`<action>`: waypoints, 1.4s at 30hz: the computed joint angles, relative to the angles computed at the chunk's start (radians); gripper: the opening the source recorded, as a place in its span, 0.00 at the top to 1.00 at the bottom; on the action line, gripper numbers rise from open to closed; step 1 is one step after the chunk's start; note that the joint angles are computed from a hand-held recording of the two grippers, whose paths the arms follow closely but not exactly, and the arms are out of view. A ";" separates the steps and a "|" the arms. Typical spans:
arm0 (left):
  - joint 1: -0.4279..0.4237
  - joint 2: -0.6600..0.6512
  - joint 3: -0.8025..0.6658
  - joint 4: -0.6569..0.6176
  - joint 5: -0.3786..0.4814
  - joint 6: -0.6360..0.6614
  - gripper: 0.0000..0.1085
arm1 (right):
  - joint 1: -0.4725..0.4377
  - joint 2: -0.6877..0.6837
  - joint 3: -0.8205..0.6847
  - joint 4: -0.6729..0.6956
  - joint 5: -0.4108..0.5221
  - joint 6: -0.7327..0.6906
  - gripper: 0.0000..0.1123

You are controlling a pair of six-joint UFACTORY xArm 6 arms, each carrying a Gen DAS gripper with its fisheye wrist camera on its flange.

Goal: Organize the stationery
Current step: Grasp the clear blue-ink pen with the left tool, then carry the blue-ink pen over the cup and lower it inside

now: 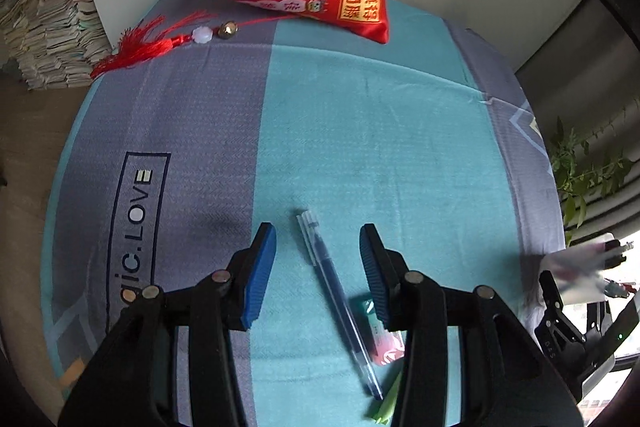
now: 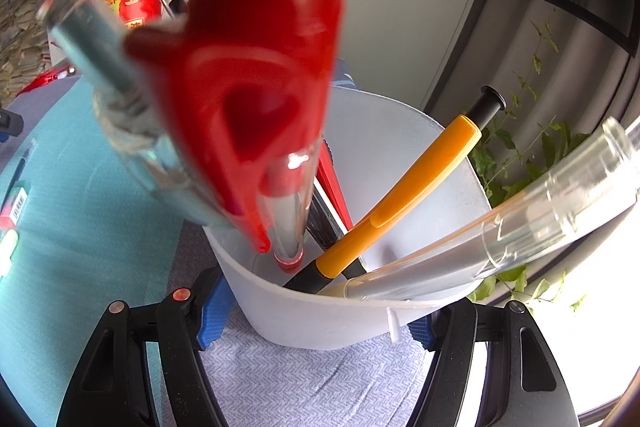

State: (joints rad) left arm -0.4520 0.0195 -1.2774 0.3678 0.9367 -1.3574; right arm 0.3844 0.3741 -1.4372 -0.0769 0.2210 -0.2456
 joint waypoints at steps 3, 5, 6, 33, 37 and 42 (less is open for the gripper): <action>0.012 0.026 -0.016 -0.025 0.008 -0.006 0.64 | 0.000 -0.002 0.004 -0.008 -0.001 0.007 0.36; 0.020 0.040 -0.024 -0.046 0.008 -0.004 0.65 | 0.000 -0.002 0.004 -0.006 -0.001 0.006 0.36; 0.017 0.048 -0.036 -0.024 0.021 -0.016 0.70 | 0.000 -0.002 0.004 -0.006 -0.001 0.006 0.36; -0.107 -0.032 -0.106 0.163 0.007 -0.041 0.91 | -0.001 -0.002 0.006 0.000 -0.001 0.000 0.36; -0.138 -0.029 -0.150 0.224 0.022 -0.042 0.91 | -0.001 -0.002 0.006 0.005 -0.002 -0.008 0.36; -0.166 -0.007 -0.229 0.286 0.039 -0.012 0.91 | -0.001 -0.002 0.006 0.008 -0.002 -0.010 0.36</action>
